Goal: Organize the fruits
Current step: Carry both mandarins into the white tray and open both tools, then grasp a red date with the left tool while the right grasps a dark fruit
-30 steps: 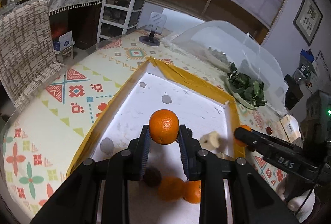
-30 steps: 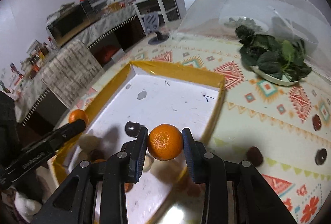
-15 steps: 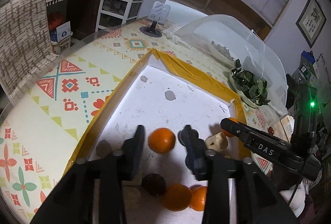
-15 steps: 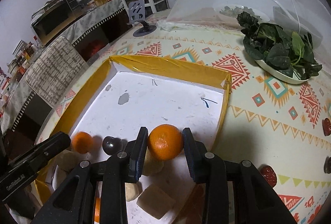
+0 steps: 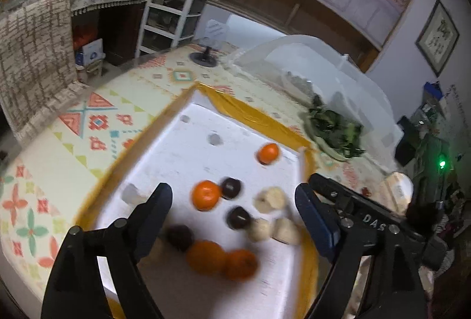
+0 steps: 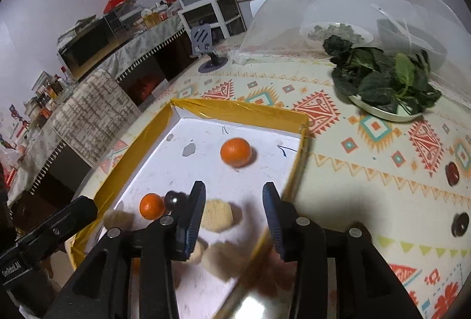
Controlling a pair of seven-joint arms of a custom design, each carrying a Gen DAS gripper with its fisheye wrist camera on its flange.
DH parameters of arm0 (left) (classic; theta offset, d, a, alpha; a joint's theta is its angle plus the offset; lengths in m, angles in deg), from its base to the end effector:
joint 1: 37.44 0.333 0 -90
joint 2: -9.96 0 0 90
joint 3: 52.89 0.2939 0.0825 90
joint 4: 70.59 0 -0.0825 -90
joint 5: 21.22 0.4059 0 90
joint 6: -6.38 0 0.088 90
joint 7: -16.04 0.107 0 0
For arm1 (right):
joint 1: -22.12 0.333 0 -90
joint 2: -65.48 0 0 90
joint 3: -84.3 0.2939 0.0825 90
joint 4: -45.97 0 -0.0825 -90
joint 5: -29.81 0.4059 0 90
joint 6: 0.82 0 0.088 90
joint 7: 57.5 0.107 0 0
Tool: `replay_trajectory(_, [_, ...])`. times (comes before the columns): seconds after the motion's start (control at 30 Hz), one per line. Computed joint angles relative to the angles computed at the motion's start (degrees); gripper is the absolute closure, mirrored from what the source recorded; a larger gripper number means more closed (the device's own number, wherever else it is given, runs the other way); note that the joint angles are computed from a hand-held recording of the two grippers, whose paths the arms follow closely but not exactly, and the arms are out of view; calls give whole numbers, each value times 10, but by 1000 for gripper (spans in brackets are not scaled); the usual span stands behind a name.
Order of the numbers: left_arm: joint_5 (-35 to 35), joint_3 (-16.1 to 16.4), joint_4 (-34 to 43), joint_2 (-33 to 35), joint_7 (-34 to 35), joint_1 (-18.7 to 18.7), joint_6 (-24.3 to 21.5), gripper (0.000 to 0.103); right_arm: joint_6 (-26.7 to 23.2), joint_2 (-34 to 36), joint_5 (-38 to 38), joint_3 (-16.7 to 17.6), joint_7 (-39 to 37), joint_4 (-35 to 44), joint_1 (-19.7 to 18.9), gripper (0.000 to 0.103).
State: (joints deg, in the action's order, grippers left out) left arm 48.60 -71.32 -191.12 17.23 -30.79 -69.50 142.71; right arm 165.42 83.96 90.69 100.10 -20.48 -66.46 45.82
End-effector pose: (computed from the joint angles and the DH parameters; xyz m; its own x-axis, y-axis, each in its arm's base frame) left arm 0.3889 -0.4534 0.3465 0.4193 -0.8148 0.4002 -0.5065 -0.5759 -0.6417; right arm 0.5363 0.3634 0.3253 0.6302 -0.7078 -0.3190 -0.6921 -0.3260 -0.6439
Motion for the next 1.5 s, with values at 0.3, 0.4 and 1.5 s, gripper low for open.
replay_trajectory(0.3, [0, 3, 114, 84, 69, -35, 14, 18, -3, -66, 136, -15, -122, -74, -30, 54])
replay_trajectory(0.4, [-16, 13, 158, 120, 106, -51, 21, 18, -9, -75, 152, -35, -134, -89, -37, 52])
replay_trajectory(1.5, [-231, 116, 609, 452, 502, -154, -20, 51, 75, 22, 22, -23, -78, -41, -150, 76])
